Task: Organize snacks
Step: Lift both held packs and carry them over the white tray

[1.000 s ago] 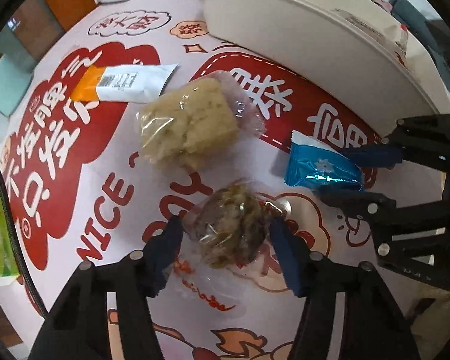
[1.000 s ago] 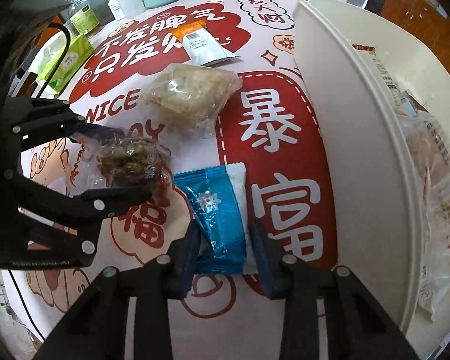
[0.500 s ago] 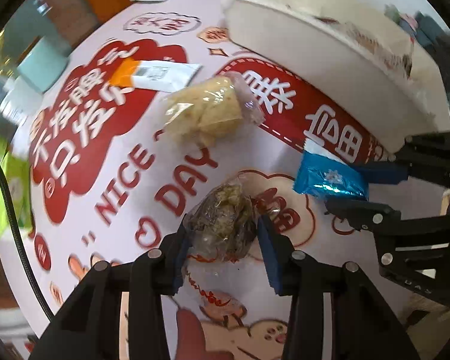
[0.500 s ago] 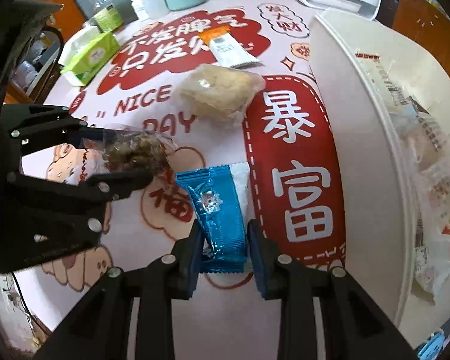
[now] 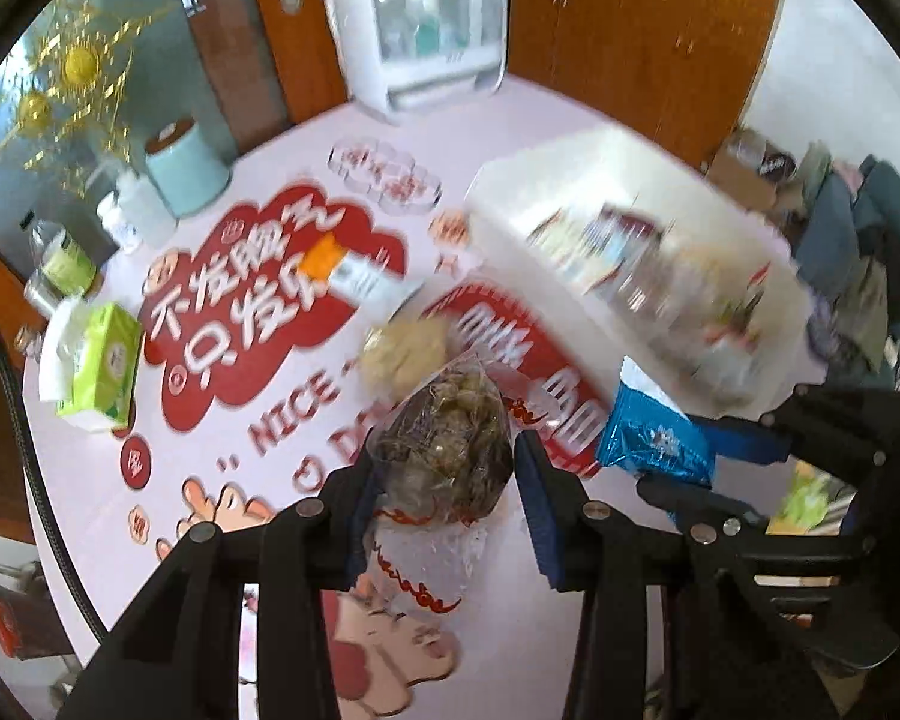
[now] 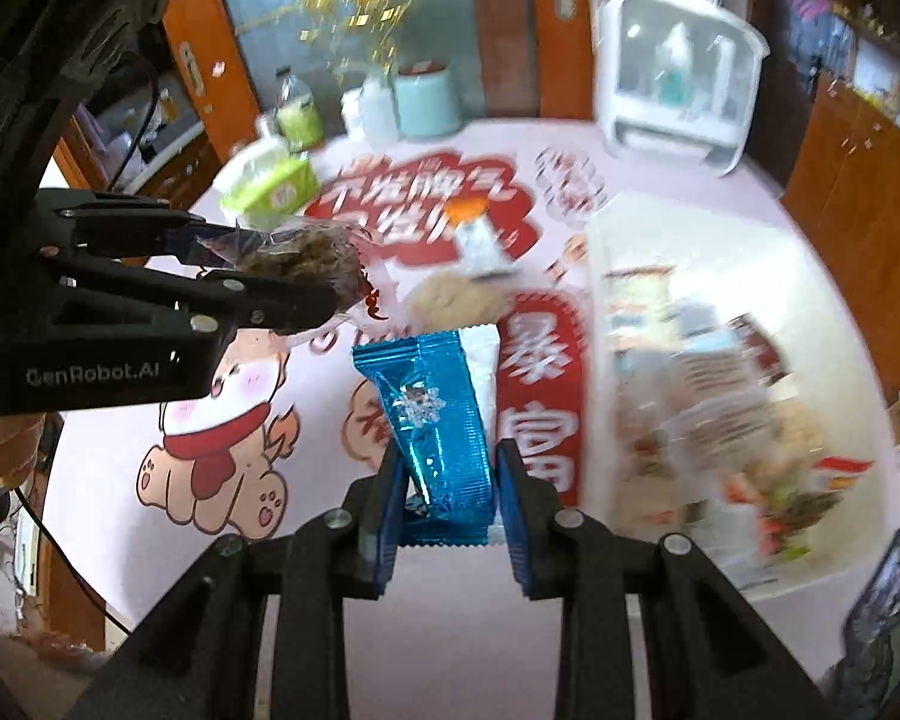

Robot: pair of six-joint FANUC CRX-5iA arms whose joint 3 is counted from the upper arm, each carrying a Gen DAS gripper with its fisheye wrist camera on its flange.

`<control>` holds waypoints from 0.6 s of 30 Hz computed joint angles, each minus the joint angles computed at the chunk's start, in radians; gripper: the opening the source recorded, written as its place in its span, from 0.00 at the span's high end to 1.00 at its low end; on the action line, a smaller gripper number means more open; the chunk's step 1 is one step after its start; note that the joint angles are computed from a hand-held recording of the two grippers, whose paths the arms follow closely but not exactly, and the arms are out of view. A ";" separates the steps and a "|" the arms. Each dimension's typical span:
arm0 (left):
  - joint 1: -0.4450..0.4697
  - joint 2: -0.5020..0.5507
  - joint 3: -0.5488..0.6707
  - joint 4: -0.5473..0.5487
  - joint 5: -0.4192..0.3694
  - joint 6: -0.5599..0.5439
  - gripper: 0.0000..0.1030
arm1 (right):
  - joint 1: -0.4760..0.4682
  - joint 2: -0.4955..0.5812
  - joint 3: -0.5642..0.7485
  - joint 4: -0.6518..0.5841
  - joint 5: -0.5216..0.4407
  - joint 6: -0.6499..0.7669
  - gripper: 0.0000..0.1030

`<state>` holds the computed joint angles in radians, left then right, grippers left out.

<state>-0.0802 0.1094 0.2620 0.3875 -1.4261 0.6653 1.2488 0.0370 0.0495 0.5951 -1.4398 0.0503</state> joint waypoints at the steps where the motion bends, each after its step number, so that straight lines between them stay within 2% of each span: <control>1: -0.015 -0.003 0.003 0.009 0.005 0.016 0.60 | 0.009 -0.016 -0.012 0.016 -0.013 -0.014 0.71; 8: -0.134 -0.020 0.029 0.050 0.039 0.141 0.60 | 0.068 -0.146 -0.099 0.094 -0.166 -0.131 0.71; 13: -0.233 -0.012 0.060 0.006 0.065 0.239 0.60 | 0.093 -0.227 -0.157 0.115 -0.251 -0.207 0.71; 18: -0.310 -0.004 0.083 -0.054 0.086 0.305 0.60 | 0.092 -0.294 -0.213 0.112 -0.280 -0.249 0.71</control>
<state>-0.3903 0.1057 0.3448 0.3334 -1.3400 0.9707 1.3407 -0.2571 -0.1637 0.7073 -1.7201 -0.1984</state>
